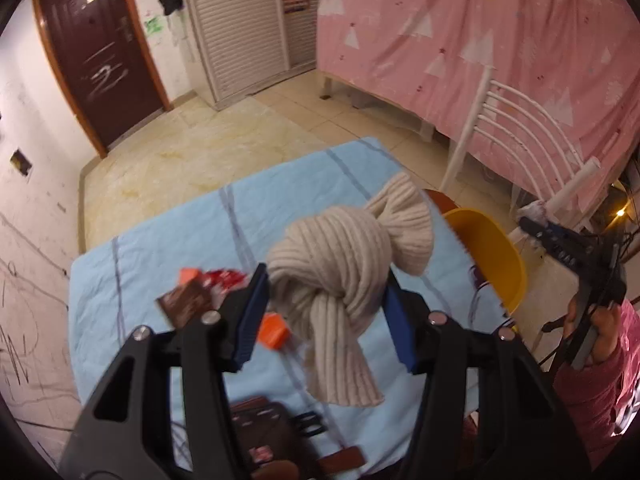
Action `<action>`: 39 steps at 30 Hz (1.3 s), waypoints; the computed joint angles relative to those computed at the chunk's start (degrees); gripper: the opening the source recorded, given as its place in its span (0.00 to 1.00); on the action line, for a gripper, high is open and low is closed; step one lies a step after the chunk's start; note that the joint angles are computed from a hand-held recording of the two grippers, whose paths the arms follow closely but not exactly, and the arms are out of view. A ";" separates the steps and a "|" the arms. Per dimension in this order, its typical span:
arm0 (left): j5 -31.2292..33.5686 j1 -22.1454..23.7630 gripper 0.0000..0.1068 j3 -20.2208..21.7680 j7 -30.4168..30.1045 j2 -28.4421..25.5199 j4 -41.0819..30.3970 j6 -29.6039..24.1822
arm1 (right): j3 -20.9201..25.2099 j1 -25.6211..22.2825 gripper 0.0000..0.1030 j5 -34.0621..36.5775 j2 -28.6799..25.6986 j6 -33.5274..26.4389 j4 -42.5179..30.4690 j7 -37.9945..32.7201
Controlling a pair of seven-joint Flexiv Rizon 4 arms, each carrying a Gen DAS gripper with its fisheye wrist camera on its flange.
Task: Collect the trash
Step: 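Carry the scarf to the yellow bin and open both tools to drop scarf and bag, then move both tools back over the candy wrapper and orange boxes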
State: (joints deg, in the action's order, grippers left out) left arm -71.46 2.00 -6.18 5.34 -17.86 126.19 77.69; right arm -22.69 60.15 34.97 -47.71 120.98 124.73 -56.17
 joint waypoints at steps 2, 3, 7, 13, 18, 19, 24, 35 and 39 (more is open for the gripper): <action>2.80 -1.32 0.49 -0.34 -2.77 -0.21 -0.15 -0.43 | 1.44 -1.65 0.37 -1.46 -0.31 0.13 -0.39 -0.33; 4.06 -1.97 0.49 -0.74 -3.92 -0.37 -0.25 -0.60 | 1.08 -1.41 0.38 -1.73 -0.50 -0.78 -0.54 -0.69; 8.90 -4.21 0.50 -2.46 -9.07 -1.62 -0.77 -0.22 | 2.17 -2.78 0.52 -3.46 -0.53 -0.64 -0.20 -0.51; 18.98 -5.85 0.50 -4.34 -18.43 -4.53 -2.42 -0.79 | 4.62 -5.18 0.62 -0.80 0.32 3.93 1.31 -1.01; 25.76 -5.60 0.56 -6.36 -23.67 -5.87 -2.55 -1.87 | 8.68 -9.49 0.63 1.78 1.62 8.16 2.72 -1.75; 26.21 -5.35 0.57 -7.08 -24.06 -5.94 -2.44 -1.83 | 9.20 -10.01 0.63 2.31 1.81 8.52 2.82 -2.06; 25.52 -3.69 0.66 -10.64 -24.12 -5.10 -1.08 0.09 | 11.18 -11.65 0.63 4.78 2.78 10.03 3.03 -3.66; 10.70 -1.39 0.66 -10.98 -11.64 1.35 3.23 1.56 | 10.62 -6.89 0.63 10.21 4.75 8.76 0.34 -11.13; 6.83 -1.10 0.66 -6.88 -8.81 1.97 2.24 1.63 | 9.13 -3.66 0.63 12.21 5.26 6.52 -1.58 -14.77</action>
State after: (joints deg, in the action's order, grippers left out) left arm -64.63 0.91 -13.06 -3.47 -15.89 128.43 79.32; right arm -13.57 56.49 47.19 -42.45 127.50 123.15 -70.94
